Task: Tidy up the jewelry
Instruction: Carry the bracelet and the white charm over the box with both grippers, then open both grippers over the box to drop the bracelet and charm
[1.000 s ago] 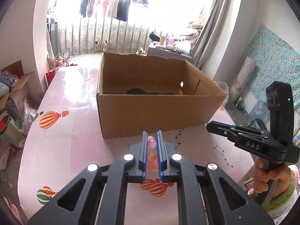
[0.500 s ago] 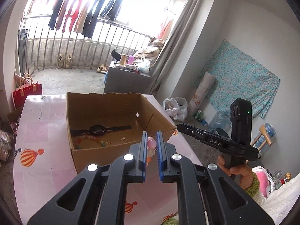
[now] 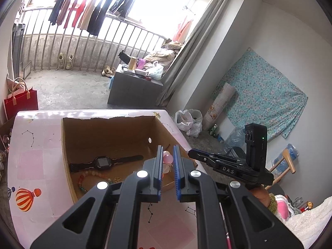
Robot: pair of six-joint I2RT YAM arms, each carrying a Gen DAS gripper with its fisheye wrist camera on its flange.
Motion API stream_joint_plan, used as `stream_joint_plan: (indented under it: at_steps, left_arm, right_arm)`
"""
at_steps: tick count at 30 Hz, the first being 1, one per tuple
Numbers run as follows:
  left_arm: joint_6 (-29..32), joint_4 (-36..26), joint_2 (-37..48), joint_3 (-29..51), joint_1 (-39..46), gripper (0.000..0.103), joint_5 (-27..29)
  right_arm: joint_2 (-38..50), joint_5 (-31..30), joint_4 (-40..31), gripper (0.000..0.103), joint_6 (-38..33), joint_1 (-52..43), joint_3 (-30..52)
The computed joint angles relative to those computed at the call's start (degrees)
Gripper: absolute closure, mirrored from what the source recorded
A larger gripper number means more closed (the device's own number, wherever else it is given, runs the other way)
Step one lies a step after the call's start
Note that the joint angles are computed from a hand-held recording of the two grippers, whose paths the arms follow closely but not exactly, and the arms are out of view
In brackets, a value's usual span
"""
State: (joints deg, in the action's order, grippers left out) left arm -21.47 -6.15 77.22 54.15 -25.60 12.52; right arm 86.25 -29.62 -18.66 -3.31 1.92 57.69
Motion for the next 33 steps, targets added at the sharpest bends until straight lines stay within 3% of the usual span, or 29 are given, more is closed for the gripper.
stream_joint_plan:
  at_steps: [6,13,23,27,30,33]
  left_arm:
    - [-1.16,-0.88,11.65,6.40,2.39,0.094,3.99]
    - [-2.11,-5.83,23.43,14.73,4.10,0.094,8.63]
    - [-0.10,-17.89,35.40,28.75,3.40,0.094,12.03]
    - [-0.34,-21.85,39.31,33.42,3.89,0.093,17.77]
    - [1.85,-31.41,44.03,39.99,3.72,0.085,15.29]
    - [2.01,-32.93,44.18,40.03,3.86,0.080,14.01]
  right_arm:
    - [12.28,5.88,-8.88,0.101,-8.92,2.83,11.14]
    - [19.82,10.55,-14.73,0.101,-15.28,3.83,18.82]
    - [21.15,8.36,-16.85,0.098,-18.05,2.45,21.93]
    - [19.66,3.77,-15.11,0.097,-16.44,-0.58,20.86]
    - [18.72,2.35,-14.33,0.095,-15.53,-2.16,20.64]
    - [18.61,1.35,-13.87,0.093,-14.56,-3.65,21.14]
